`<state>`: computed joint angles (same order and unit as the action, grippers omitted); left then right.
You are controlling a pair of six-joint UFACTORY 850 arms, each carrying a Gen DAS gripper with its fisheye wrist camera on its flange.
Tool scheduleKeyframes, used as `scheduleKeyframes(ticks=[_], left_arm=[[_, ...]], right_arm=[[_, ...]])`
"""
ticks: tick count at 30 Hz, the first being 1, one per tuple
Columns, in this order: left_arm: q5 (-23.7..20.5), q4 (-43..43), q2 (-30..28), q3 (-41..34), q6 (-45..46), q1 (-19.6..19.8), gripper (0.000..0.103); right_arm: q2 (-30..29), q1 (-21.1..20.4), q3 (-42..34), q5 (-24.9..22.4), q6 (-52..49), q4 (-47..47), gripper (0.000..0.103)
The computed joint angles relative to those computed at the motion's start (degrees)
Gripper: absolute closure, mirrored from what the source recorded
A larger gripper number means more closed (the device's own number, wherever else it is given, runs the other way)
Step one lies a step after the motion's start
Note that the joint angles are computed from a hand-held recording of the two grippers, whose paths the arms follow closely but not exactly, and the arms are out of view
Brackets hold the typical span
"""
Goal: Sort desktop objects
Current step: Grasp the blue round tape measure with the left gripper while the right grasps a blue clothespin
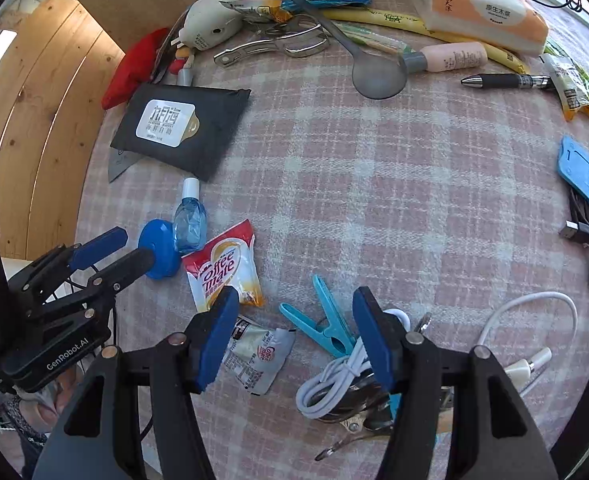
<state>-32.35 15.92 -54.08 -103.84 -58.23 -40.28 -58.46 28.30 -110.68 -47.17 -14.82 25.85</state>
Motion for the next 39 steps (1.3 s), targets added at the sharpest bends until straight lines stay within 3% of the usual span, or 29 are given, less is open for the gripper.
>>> scheduleKeyframes(ticks=[5, 11, 17, 23, 27, 29, 32, 35, 39], left_arm=[[-0.9, 0.7, -0.4, -0.6, 1.3, -0.1, 0.051], [-3.0, 0.2, -2.4, -3.1, 4.3, -0.3, 0.047], [-6.1, 1.4, -5.0, -7.1, 6.0, -0.7, 0.043], [-6.3, 0.9, -5.2, -6.9, 7.1, -1.3, 0.043], [-5.4, 3.0, -4.9, -5.6, 3.6, -1.3, 0.048], [-5.3, 4.9, -4.6, -5.1, 1.0, -1.2, 0.055], [-4.2, 9.0, -3.5, -2.7, -5.7, -1.3, 0.055], [-2.3, 12.1, -1.9, 0.5, -12.7, -1.6, 0.055], [-1.4, 12.3, -1.0, 2.1, -14.7, -2.0, 0.056]], right_arm=[[0.9, -0.6, 1.6, -1.2, -1.4, 0.1, 0.044], [2.6, 1.6, 4.8, 4.2, 1.1, -10.6, 0.045], [3.2, 2.7, 6.2, 8.7, 4.6, -14.9, 0.056], [4.2, 3.5, 8.0, 9.0, 1.3, -16.3, 0.062], [4.3, 3.7, 8.2, 10.2, 1.8, -18.5, 0.065], [4.1, 3.6, 8.0, 10.8, 2.8, -19.6, 0.073], [4.0, 3.2, 8.1, 13.2, 4.6, -21.4, 0.082], [4.9, 2.1, 10.0, 16.5, 3.3, -17.0, 0.082], [6.0, -0.2, 11.7, 17.8, -2.4, -7.6, 0.082]])
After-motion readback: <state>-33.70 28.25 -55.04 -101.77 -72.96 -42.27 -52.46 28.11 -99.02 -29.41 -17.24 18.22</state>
